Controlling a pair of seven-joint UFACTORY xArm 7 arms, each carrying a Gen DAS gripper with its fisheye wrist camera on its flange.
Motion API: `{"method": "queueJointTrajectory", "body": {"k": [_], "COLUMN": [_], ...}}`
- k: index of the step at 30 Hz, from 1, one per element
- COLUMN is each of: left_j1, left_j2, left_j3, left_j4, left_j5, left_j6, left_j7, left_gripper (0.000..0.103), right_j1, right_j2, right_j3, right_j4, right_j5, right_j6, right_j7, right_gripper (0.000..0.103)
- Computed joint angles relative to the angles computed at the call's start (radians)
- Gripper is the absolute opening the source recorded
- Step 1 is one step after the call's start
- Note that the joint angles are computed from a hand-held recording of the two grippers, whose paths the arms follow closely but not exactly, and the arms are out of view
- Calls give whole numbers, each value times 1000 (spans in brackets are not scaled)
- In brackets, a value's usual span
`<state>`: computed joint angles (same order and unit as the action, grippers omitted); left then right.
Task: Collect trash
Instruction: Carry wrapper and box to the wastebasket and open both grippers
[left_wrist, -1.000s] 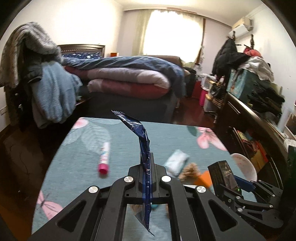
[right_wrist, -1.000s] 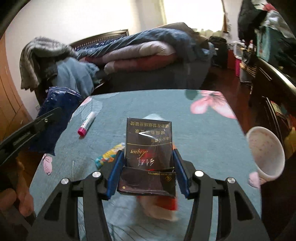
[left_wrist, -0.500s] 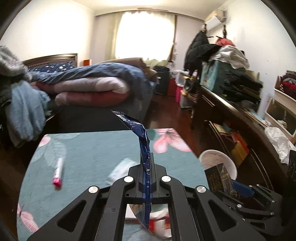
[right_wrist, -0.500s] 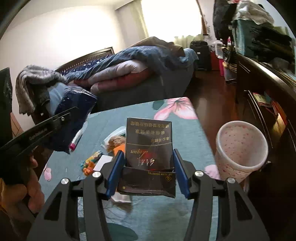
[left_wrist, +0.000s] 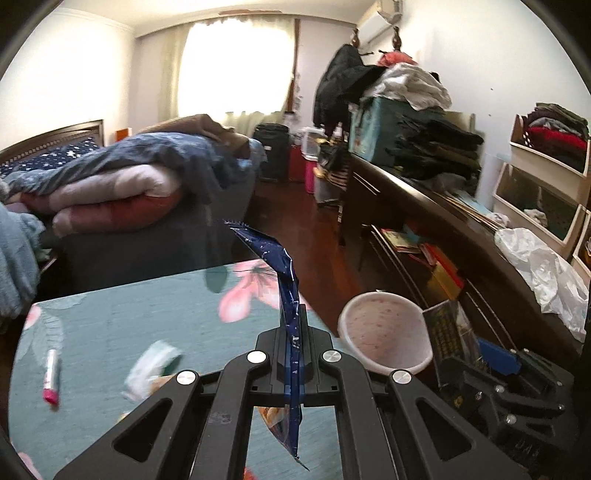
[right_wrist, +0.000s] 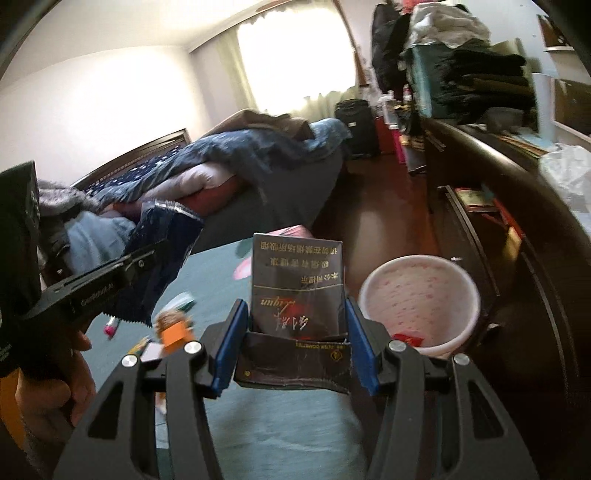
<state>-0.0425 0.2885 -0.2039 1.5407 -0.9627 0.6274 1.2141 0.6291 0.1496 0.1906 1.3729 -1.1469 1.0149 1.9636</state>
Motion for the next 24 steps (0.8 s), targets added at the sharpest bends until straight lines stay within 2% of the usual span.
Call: {"method": "queueJointTrajectory", "body": {"k": [5, 10, 18, 24], "left_j1": [-37, -79, -143, -189], "left_j2": [36, 116, 234, 323], "left_j3": [-23, -47, -94, -110], "left_j4": [29, 114, 235, 327], "left_j5": [32, 111, 237, 317], "left_j6": [-10, 14, 41, 60], "left_j7": [-6, -64, -154, -224], "left_gripper": [3, 3, 3, 3], "right_j1": [-36, -101, -222, -287], "right_j2": [-76, -130, -202, -201], "right_j3": [3, 12, 5, -2], "right_j4": [-100, -188, -335, -379], "right_j5": [12, 25, 28, 41], "right_j6": [24, 21, -90, -140], "right_j7": [27, 49, 97, 77], "right_gripper": [53, 53, 53, 53]}}
